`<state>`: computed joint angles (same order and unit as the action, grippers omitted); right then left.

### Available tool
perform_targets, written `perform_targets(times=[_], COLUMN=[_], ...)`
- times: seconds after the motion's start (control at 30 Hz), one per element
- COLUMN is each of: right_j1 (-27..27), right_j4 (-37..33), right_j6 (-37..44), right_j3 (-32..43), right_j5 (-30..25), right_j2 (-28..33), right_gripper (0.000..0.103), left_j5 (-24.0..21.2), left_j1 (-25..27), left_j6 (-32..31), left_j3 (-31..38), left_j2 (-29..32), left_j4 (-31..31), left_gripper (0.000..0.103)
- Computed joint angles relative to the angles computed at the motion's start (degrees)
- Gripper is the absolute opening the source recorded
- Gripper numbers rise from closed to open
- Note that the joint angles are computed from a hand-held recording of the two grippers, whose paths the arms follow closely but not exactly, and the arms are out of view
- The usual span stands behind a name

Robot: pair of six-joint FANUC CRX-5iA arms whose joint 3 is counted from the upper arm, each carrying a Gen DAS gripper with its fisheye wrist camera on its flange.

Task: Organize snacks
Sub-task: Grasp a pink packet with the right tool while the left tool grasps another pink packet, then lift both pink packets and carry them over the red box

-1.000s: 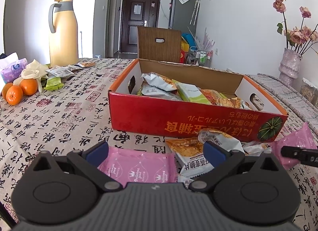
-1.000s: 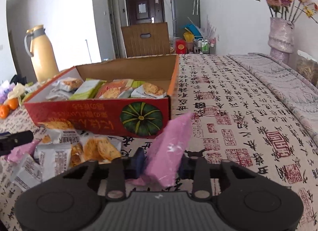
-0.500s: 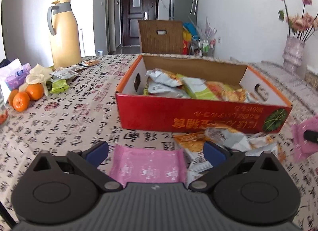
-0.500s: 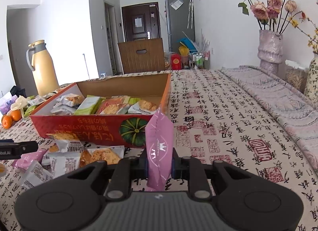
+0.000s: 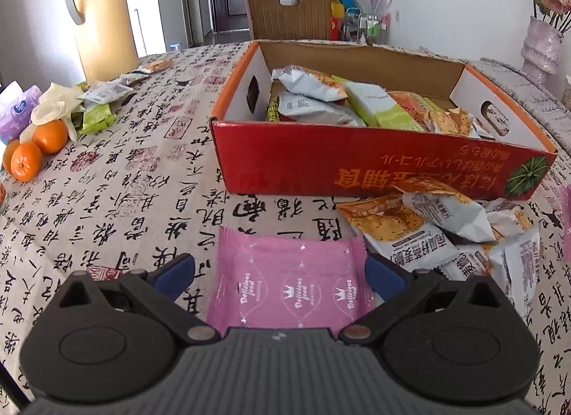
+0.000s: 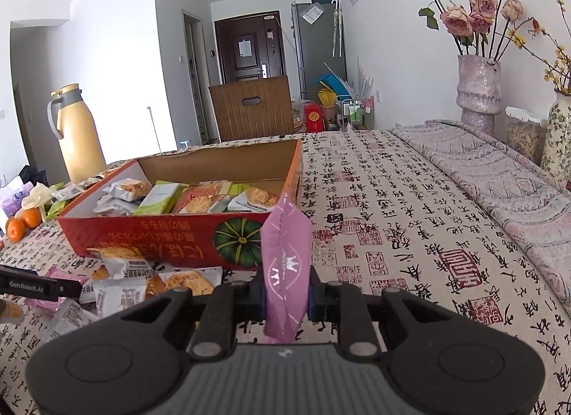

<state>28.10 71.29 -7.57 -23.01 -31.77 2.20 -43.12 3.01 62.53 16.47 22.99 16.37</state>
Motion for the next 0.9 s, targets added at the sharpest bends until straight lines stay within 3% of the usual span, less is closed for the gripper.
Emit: perform_targets(times=[0.17,0.5,0.73,0.9], right_j1=[0.1,0.2,0.3,0.4], right_j4=[-0.1,-0.7,-0.7,-0.3], right_j6=[-0.2,0.0,-0.1,-0.4], right_j3=[-0.1,0.0,0.0,-0.2], right_j5=[-0.1,0.1,0.0,0.1], right_j2=[0.0,0.2,0.2,0.3], right_gripper=[0.019,0.019,0.019,0.019], left_j5=[-3.1,-1.1,1.3,2.3], left_j1=[0.1,0.1,0.1,0.1], left_j6=[1.4,0.7,-3.5,-4.3], left_j3=[2.3,-0.1,-3.9,-5.5], left_j2=[1.6,0.6,-1.4,-2.3], left_j4=[-0.9,0.1,4.0,5.2], left_gripper=[0.103,0.102,0.077,0.07])
